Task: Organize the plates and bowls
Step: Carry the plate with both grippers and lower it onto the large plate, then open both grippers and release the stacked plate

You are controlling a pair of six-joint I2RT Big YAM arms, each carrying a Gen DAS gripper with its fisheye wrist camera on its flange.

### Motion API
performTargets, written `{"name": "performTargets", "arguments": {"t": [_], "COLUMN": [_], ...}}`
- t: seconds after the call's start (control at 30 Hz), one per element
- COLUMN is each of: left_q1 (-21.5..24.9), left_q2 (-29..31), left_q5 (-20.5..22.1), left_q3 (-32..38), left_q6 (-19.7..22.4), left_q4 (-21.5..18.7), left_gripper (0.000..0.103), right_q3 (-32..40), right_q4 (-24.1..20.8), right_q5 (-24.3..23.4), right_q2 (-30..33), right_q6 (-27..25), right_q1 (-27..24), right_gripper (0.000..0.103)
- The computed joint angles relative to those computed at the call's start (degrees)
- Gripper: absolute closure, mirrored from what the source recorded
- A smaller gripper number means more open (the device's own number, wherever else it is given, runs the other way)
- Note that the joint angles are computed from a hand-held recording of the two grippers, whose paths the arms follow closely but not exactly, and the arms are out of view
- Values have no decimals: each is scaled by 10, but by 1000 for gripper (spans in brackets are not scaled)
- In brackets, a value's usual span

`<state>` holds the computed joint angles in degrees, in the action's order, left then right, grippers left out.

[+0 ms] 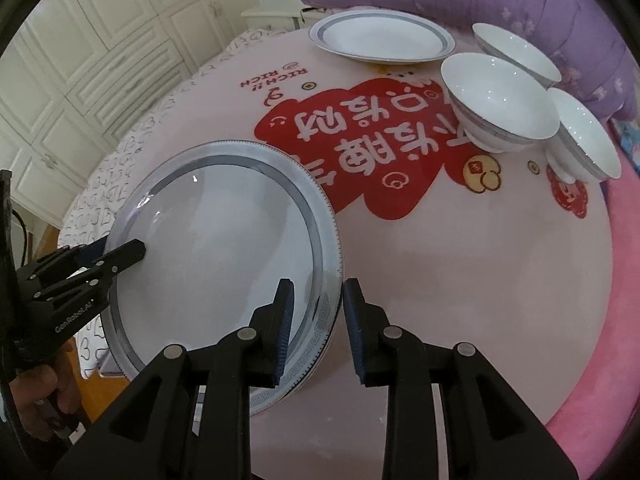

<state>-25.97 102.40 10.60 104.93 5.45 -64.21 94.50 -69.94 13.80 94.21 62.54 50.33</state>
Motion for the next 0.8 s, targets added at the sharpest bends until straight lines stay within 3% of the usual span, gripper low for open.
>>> {"name": "performTargets", "arguments": {"t": [0.13,0.17,0.2,0.23,0.27,0.3,0.4,0.43,0.63,0.8], "left_q1": [6,7,8,9,9,9,8,8,10,12], "left_q2": [12,16,19,19,16,13,11,11,17,31], "left_q5": [15,18,20,17,12,7,7,5,6,10], "left_q3": [17,23,26,27,25,21,25,28,56,99], "left_q6": [-1,-2,-4,-6,-8,-9,-9,-13,-29,-33], "left_q4": [-17,-24,-28,-26,-20,-11,-10,-9,-11,-17], "left_gripper": [73,61,52,35,25,22,12,9,3,2], "right_q3": [-9,-14,-21,-26,-31,-38,-58,-63,-85,-87], "right_q4": [14,22,31,38,43,53,87,95,127,148], "right_q5": [-3,-4,-5,-3,1,7,19,23,28,26], "right_q2": [-5,-9,-13,-16,-18,-23,-38,-42,-63,-77], "right_q6": [7,9,12,17,21,22,21,21,32,8], "right_q1": [-1,-2,-3,-3,-4,-4,-6,-7,-24,-39], "right_gripper": [75,75,68,53,43,25,11,2,0,0]}}
